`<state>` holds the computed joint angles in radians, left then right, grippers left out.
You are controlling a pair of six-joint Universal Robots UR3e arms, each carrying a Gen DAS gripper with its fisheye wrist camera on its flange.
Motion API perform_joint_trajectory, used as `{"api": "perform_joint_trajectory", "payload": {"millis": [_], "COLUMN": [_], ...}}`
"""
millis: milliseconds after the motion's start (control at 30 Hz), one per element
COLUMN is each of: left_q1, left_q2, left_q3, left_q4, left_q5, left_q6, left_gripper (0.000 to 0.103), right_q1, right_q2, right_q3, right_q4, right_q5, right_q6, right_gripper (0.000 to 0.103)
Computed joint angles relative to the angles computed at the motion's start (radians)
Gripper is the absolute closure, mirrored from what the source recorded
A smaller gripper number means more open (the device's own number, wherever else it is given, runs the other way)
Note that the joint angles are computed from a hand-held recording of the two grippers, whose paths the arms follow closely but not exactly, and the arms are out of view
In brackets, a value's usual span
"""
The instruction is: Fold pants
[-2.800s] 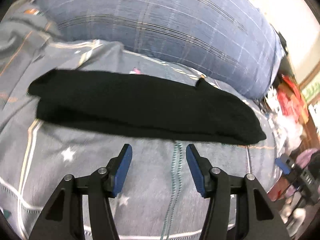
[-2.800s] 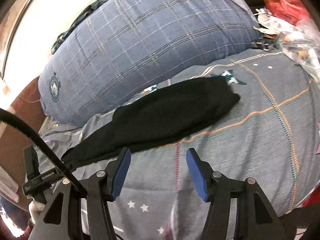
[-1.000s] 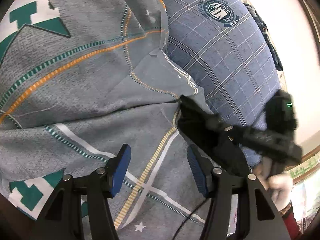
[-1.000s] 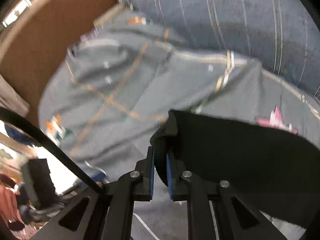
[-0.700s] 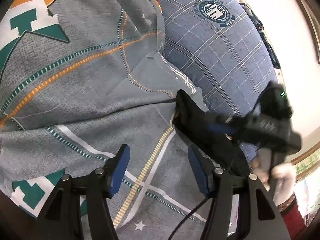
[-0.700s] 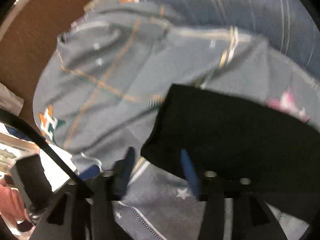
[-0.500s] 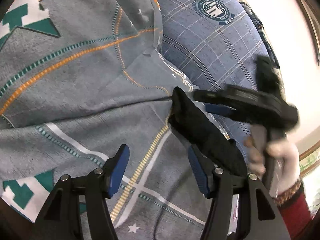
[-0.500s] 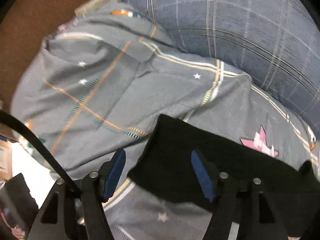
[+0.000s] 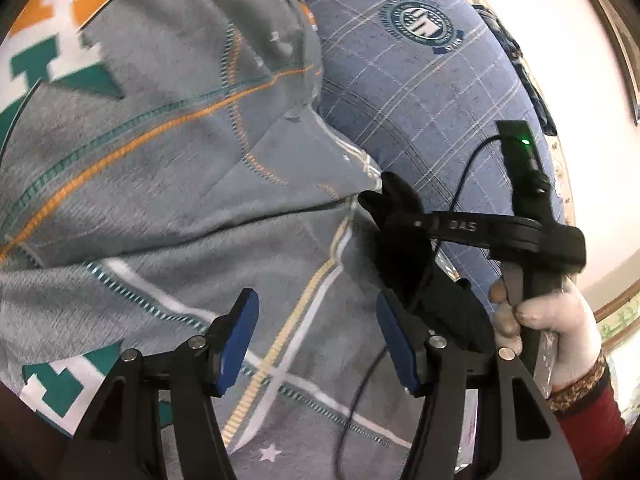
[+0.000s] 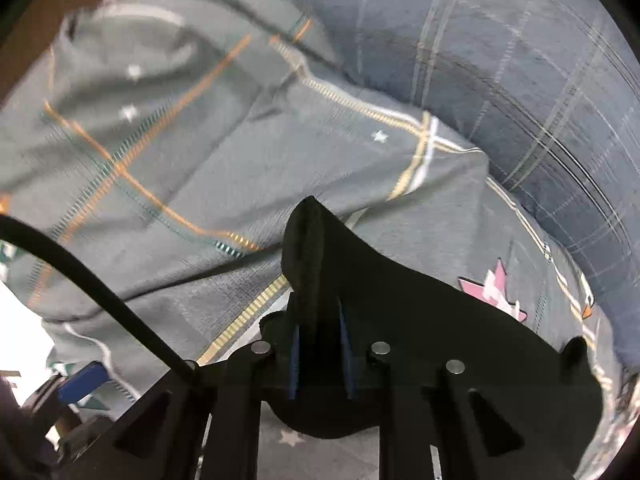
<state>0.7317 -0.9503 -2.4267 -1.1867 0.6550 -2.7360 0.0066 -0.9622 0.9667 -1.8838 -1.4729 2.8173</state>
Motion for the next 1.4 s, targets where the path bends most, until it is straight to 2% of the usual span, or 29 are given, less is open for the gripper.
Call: {"api": "perform_joint_trajectory", "payload": {"millis": [100, 167, 267, 400, 433, 467, 500, 533, 567, 800, 933, 1000, 1067, 1100, 1133, 1167, 1200, 1267, 1333, 1400], "left_q1": [-0.102, -0.228, -0.411, -0.612, -0.634, -0.659, -0.677, -0.704, -0.731, -0.970, -1.099, -1.155, -1.169, -1.158, -1.152, -1.133, -1.118, -1.074, -1.028, -0.986], "left_q2": [-0.067, -0.177, -0.382, -0.647, -0.686, -0.734, -0.764, -0.797, -0.815, -0.945, -1.064, -1.120, -1.124, -1.102, -1.082, -1.032, -0.991, -0.883, -0.789, -0.740], "left_q3": [0.023, 0.052, 0.143, 0.315, 0.346, 0.396, 0.436, 0.492, 0.530, 0.835, 1.002, 1.078, 1.078, 1.045, 1.021, 0.958, 0.911, 0.792, 0.706, 0.663], "left_q4": [0.171, 0.395, 0.644, 0.851, 0.870, 0.869, 0.853, 0.827, 0.815, 0.715, 0.633, 0.567, 0.531, 0.513, 0.506, 0.512, 0.517, 0.531, 0.528, 0.525], "left_q5": [0.020, 0.070, 0.140, 0.223, 0.220, 0.204, 0.188, 0.174, 0.177, 0.297, 0.383, 0.442, 0.447, 0.413, 0.391, 0.360, 0.340, 0.298, 0.289, 0.304], "left_q6": [-0.105, -0.231, -0.354, -0.461, -0.474, -0.486, -0.491, -0.501, -0.507, -0.550, -0.558, -0.548, -0.555, -0.558, -0.558, -0.546, -0.532, -0.495, -0.463, -0.461], "left_gripper": [0.042, 0.040, 0.040, 0.040, 0.048, 0.063, 0.071, 0.083, 0.085, 0.085, 0.084, 0.080, 0.077, 0.077, 0.076, 0.072, 0.069, 0.056, 0.051, 0.051], "right_q1": [-0.057, -0.110, -0.187, -0.285, -0.298, -0.319, -0.332, -0.350, -0.375, -0.642, -0.811, -0.870, -0.910, -0.924, -0.933, -0.949, -0.966, -1.025, -1.073, -1.129], "right_q2": [-0.074, -0.125, -0.194, -0.255, -0.275, -0.288, -0.296, -0.306, -0.319, -0.410, -0.423, -0.405, -0.373, -0.360, -0.350, -0.340, -0.340, -0.377, -0.435, -0.501], "right_q3": [0.089, 0.138, 0.195, 0.251, 0.266, 0.279, 0.287, 0.297, 0.305, 0.383, 0.456, 0.496, 0.534, 0.557, 0.584, 0.601, 0.609, 0.627, 0.651, 0.660], "right_q4": [-0.036, -0.038, -0.009, 0.050, 0.062, 0.069, 0.072, 0.078, 0.088, 0.180, 0.225, 0.208, 0.159, 0.111, 0.055, 0.028, 0.031, 0.086, 0.092, 0.120], "right_q5": [0.081, 0.156, 0.271, 0.388, 0.399, 0.416, 0.425, 0.439, 0.456, 0.581, 0.612, 0.605, 0.589, 0.570, 0.544, 0.528, 0.533, 0.582, 0.610, 0.670], "right_q6": [-0.004, -0.011, -0.006, -0.029, -0.035, -0.046, -0.055, -0.065, -0.079, -0.196, -0.268, -0.283, -0.283, -0.271, -0.256, -0.258, -0.273, -0.344, -0.369, -0.394], "right_gripper": [0.087, 0.087, 0.087, 0.087, 0.087, 0.087, 0.087, 0.087, 0.087, 0.087, 0.087, 0.086, 0.082, 0.082, 0.078, 0.068, 0.064, 0.057, 0.056, 0.054]}}
